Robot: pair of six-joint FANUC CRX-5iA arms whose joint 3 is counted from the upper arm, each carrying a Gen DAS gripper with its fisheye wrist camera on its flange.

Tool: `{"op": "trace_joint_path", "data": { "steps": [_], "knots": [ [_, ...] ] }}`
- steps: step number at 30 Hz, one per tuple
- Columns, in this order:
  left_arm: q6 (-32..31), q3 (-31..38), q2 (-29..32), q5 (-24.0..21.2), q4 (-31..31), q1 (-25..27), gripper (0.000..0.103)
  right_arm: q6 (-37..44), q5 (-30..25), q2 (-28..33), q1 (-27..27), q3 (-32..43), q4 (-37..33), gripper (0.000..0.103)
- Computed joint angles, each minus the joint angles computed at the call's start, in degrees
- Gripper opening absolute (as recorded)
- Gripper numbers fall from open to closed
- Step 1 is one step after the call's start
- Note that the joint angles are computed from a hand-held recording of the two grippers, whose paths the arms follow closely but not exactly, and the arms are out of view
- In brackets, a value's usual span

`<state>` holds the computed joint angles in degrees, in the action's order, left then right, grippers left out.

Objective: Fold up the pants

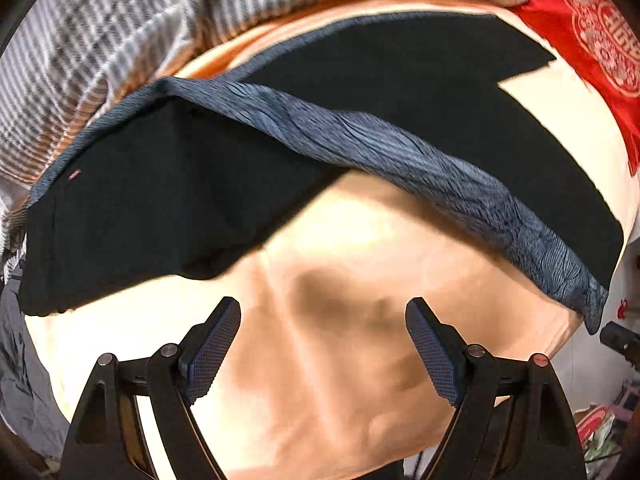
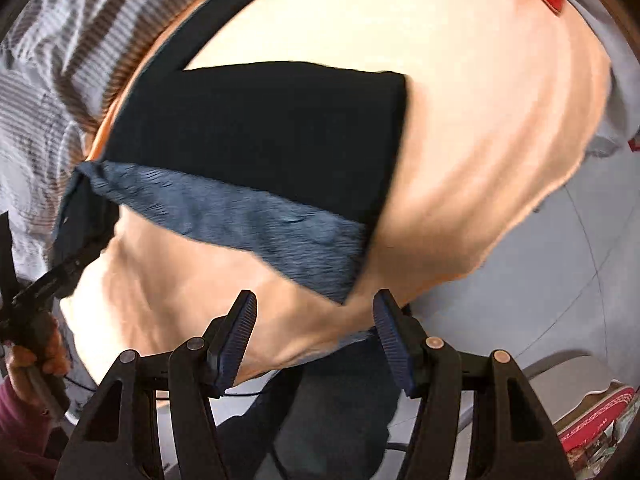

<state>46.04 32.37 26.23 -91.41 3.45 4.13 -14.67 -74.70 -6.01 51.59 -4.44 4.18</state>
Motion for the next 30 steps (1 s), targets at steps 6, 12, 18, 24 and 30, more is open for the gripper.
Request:
{"op": "trace_joint_path", "data": {
  "steps": [6,12,18,24,30],
  "knots": [
    [4.2,-0.8,-0.1,0.2,-1.2,-2.9,0.086,2.9,13.1,-3.5,-1.8,-7.6,-1.4,0.065],
    [8.3,-0.5,0.7,-1.8,-3.3,-5.3,0.086,8.4,20.8,-5.9,-4.5,-10.7,-6.0,0.030],
    [11.3,1.1,1.5,-3.0,-5.0,-7.9,0.086,18.1,22.7,-7.3,-10.0,-7.8,-13.1,0.010],
    [15.2,5.5,4.1,-4.4,-5.4,-8.7,0.086,30.0,20.5,-5.1,-17.0,0.4,-13.9,0.009],
    [20.5,13.4,9.6,-7.6,-5.8,-10.3,0.086,43.3,18.2,0.3,-27.3,9.2,-19.5,0.008]
  ]
}}
